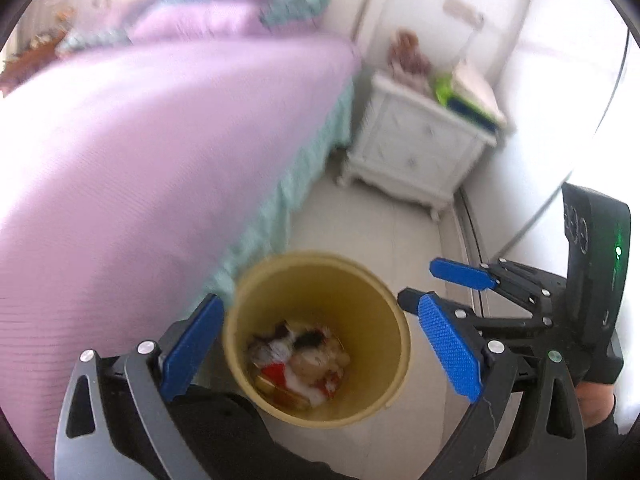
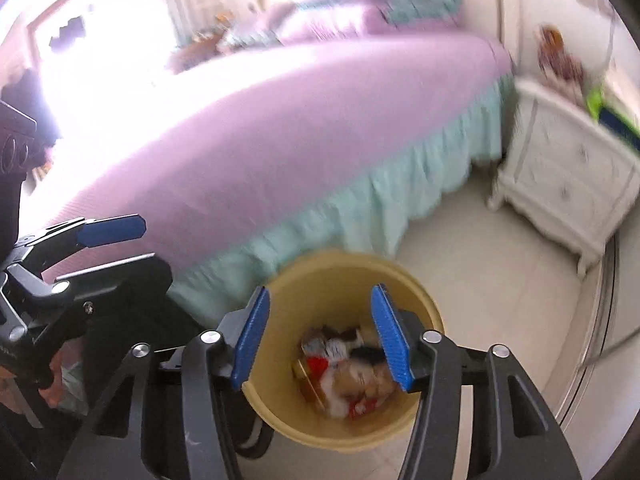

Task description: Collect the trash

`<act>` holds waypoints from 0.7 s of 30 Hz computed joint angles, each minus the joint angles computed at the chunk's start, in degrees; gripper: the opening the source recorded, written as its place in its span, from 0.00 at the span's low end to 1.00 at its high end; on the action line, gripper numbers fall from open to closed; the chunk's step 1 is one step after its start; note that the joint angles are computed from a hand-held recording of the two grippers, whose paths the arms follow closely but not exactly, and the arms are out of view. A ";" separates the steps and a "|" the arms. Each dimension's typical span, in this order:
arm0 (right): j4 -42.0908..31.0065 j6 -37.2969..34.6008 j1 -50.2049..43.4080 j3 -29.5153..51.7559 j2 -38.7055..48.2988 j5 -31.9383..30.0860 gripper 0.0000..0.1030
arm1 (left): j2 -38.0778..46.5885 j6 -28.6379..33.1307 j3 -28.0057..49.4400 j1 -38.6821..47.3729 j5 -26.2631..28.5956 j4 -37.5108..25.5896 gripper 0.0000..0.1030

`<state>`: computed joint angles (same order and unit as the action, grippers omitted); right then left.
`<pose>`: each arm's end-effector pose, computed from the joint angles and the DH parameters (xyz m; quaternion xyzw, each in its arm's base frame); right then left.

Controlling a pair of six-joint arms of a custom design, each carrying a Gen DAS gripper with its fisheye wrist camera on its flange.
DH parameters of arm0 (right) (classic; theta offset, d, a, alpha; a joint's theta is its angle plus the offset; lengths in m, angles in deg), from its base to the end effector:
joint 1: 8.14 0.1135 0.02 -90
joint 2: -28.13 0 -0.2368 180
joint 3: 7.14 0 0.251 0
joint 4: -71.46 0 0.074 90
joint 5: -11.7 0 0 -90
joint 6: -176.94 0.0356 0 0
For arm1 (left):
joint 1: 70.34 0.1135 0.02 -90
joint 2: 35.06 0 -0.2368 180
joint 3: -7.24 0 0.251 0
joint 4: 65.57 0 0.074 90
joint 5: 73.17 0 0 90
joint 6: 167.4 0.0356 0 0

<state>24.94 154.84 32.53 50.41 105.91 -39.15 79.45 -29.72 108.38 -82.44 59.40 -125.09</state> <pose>0.2009 0.1429 0.1648 0.2829 0.8811 -0.0374 0.3773 0.3782 -0.1057 0.1751 0.5060 0.7719 -0.2995 0.2417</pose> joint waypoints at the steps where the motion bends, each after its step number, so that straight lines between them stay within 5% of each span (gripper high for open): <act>1: -0.71 -0.47 0.61 1.72 0.53 1.12 0.58 | -1.88 -0.50 -0.99 1.15 0.54 1.20 0.95; 11: 2.48 -15.79 4.64 21.38 13.01 10.20 0.86 | -9.54 -9.75 -3.54 15.75 2.20 12.36 0.96; 21: 15.67 -32.00 6.03 36.97 28.52 9.34 0.92 | -11.79 -17.83 -4.81 27.23 0.86 21.27 0.96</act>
<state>40.61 122.84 38.56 87.39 134.43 -29.81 67.66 -47.55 103.57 -55.21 60.26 -103.82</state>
